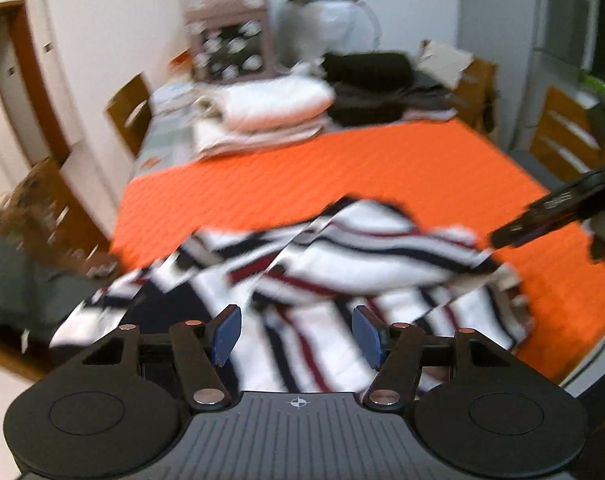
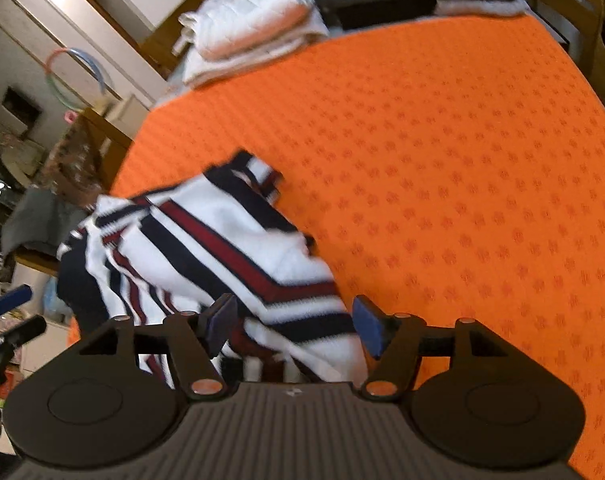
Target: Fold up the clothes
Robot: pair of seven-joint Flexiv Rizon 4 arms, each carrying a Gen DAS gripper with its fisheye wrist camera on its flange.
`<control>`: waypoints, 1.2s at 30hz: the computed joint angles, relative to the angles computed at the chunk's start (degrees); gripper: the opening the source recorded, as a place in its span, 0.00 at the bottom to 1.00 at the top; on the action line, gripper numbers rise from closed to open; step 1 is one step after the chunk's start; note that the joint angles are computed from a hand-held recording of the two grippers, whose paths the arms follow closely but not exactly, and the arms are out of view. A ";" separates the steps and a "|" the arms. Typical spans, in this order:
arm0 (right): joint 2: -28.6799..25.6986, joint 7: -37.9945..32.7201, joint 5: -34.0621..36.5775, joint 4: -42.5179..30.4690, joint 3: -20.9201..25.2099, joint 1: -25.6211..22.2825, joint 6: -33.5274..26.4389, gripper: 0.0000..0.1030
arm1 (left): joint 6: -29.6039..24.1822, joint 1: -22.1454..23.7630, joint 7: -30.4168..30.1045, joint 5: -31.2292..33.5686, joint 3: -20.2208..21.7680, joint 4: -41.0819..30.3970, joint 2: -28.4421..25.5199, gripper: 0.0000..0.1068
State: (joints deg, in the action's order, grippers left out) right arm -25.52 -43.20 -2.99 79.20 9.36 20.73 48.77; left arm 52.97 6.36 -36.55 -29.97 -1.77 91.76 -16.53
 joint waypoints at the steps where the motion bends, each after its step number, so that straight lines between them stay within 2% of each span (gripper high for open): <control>1: 0.24 0.62 -0.08 0.67 -0.07 0.21 -0.19 0.73 | 0.36 0.02 -0.79 1.03 0.72 0.34 -0.12 0.60; 7: 1.04 4.37 -0.04 3.98 0.08 1.13 -0.78 0.78 | 1.72 0.71 -6.11 7.60 3.42 0.85 -2.08 0.60; 15: 0.96 9.00 -1.20 5.72 0.06 2.37 0.26 0.79 | 5.13 1.52 -11.27 12.69 4.09 -0.89 -6.35 0.60; 18: 0.10 8.89 -1.62 4.78 0.29 2.76 -0.35 0.78 | 3.86 2.03 -12.94 13.40 3.71 -3.30 -8.56 0.58; 19: -0.07 9.07 -2.18 4.65 0.11 3.06 -0.40 0.74 | 3.13 2.28 -13.03 13.37 3.44 -3.92 -9.10 0.50; 20: -0.15 9.40 -3.15 4.49 -0.24 3.49 -0.82 0.61 | 2.39 2.51 -12.87 13.36 3.15 -4.40 -9.50 0.44; 22: -0.08 9.81 -4.91 4.41 -0.79 4.06 -1.13 0.15 | 2.19 3.00 -11.63 12.86 2.34 -4.26 -9.52 0.15; 23: 0.21 10.16 -5.03 4.59 -0.85 3.96 -0.46 0.15 | 2.23 3.21 -10.84 12.42 1.94 -3.86 -9.16 0.12; 26: 1.51 10.09 -8.46 4.64 -2.08 4.01 0.40 0.14 | 1.76 3.78 -9.15 10.25 1.05 -2.27 -6.94 0.10; 29: 2.05 6.31 -11.82 1.79 -3.02 3.05 -1.08 0.14 | -1.72 5.63 -3.49 3.72 -1.32 -1.10 -3.83 0.09; 33: 0.13 -3.20 -14.23 -5.84 -3.96 0.82 -4.88 0.13 | -9.22 6.19 2.16 -5.35 -2.48 -1.93 -0.88 0.09; 36: -3.46 -13.55 -14.65 -14.29 -4.61 -1.29 -8.30 0.13 | -16.71 5.46 2.10 -10.65 -2.60 -4.30 -0.18 0.09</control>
State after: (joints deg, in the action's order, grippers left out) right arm -28.98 -56.75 -17.63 64.91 4.75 19.44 40.47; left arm 36.26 11.83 -34.45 -40.62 -4.37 87.46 -16.71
